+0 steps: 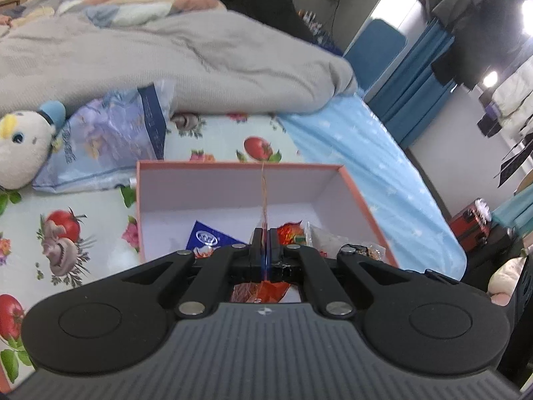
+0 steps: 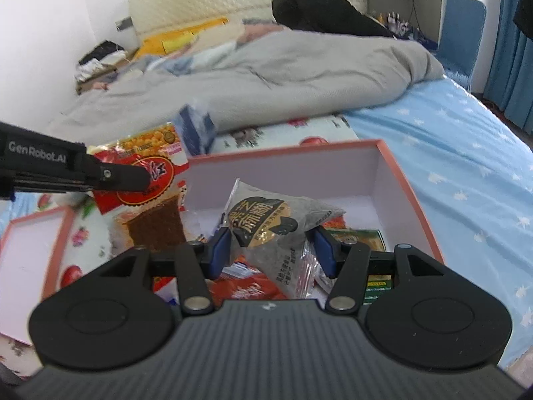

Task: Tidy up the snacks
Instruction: 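Carry red-and-yellow packet with left tool while right tool carries dark foil packet to box, then open left tool over the box while right tool releases dark foil packet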

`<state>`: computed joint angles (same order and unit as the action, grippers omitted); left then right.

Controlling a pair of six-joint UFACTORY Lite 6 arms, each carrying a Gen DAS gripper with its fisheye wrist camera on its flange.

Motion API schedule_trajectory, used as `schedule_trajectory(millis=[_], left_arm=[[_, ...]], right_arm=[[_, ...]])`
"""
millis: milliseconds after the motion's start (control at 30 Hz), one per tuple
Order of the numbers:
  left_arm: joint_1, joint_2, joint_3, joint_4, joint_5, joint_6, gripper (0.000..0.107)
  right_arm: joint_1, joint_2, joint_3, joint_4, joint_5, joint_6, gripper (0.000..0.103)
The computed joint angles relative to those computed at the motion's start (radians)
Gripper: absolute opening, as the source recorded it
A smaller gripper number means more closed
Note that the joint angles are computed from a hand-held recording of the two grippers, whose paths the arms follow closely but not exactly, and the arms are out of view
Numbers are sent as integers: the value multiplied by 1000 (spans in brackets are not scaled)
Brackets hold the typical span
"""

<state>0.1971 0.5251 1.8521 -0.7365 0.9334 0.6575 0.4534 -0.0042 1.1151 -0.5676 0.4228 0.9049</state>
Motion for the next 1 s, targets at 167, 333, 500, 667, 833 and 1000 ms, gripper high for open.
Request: schedule_trajectory(millis=[167, 333, 500, 667, 833, 1000], left_arm=[[-43, 101, 71, 56, -14, -55, 1], [-57, 130, 88, 71, -24, -65, 1], [-55, 127, 111, 112, -3, -95, 6], [-32, 43, 52, 95, -16, -74, 44], [2, -62, 13, 65, 9, -37, 44], [56, -194, -42, 16, 44, 26, 45]], right_arm=[[-34, 13, -56, 17, -34, -10, 57], [-55, 26, -58, 78, -55, -74, 57], [-59, 24, -37, 78, -39, -74, 71], [-43, -28, -35, 20, -5, -26, 80], [-14, -105, -22, -30, 53, 25, 80], [59, -199, -1, -112, 149, 116, 80]])
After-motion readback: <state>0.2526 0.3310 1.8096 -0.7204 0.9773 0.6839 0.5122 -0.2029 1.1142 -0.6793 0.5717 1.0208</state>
